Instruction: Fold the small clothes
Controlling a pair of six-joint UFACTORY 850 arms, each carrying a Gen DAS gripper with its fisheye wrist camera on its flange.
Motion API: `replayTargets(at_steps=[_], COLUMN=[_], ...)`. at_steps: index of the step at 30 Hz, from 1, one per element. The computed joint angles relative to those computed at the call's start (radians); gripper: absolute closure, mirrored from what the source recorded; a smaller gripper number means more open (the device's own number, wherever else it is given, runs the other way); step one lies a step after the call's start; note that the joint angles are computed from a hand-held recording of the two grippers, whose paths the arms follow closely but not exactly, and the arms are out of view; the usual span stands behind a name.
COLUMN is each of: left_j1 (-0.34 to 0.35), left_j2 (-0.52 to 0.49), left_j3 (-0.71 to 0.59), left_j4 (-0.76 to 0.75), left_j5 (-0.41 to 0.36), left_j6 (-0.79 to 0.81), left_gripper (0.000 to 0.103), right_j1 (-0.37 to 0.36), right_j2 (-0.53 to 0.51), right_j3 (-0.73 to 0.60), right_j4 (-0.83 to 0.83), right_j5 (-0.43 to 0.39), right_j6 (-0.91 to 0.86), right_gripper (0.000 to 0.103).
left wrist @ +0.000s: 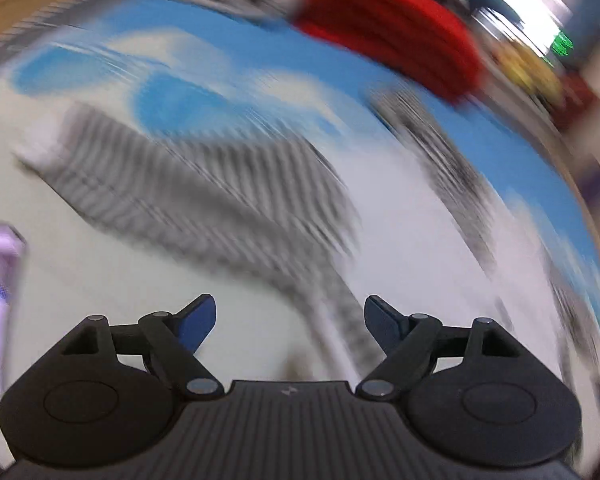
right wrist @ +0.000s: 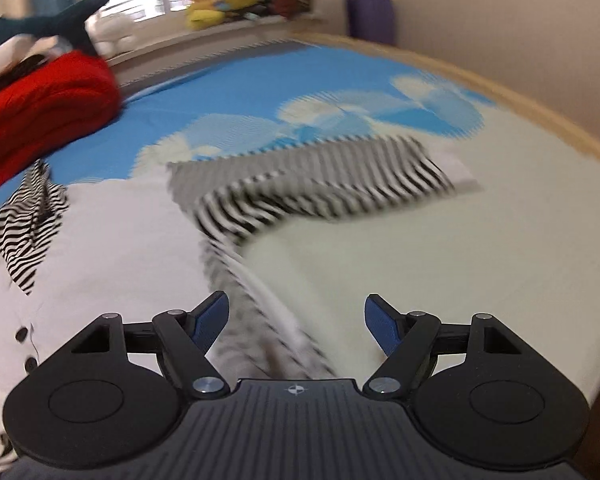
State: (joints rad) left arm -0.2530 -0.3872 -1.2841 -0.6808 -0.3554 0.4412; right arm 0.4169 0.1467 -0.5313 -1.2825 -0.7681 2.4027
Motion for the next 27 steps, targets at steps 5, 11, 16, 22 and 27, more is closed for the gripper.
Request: replayTargets(at_steps=[5, 11, 16, 22, 27], left_j1=[-0.123, -0.195, -0.195, -0.107, -0.035], left_j2=[0.138, 0.15, 0.056, 0.228, 0.278], left_j3=[0.235, 0.288, 0.221, 0.366, 0.454], left_j4=[-0.14, -0.189, -0.137, -0.217, -0.274], left_j5=[-0.04, -0.059, -0.105, -0.102, -0.091], left_j6=[0.168, 0.135, 0.048, 0.181, 0.228], left_gripper=[0.018, 0.019, 0.101, 0.102, 0.102], right_j1=[0.102, 0.162, 0.156, 0.161, 0.075], right_j2=[0.112, 0.187, 0.221, 0.35, 0.468], right_j3=[0.102, 0.15, 0.174, 0.256, 0.327], right_j4=[0.057, 0.046, 0.031, 0.037, -0.005], right_j5=[-0.043, -0.078, -0.067, -0.083, 0.13], right_j6=[0.05, 0.106, 0.092, 0.093, 0.117], right_gripper=[0.027, 0.027, 0.027, 0.027, 0.027])
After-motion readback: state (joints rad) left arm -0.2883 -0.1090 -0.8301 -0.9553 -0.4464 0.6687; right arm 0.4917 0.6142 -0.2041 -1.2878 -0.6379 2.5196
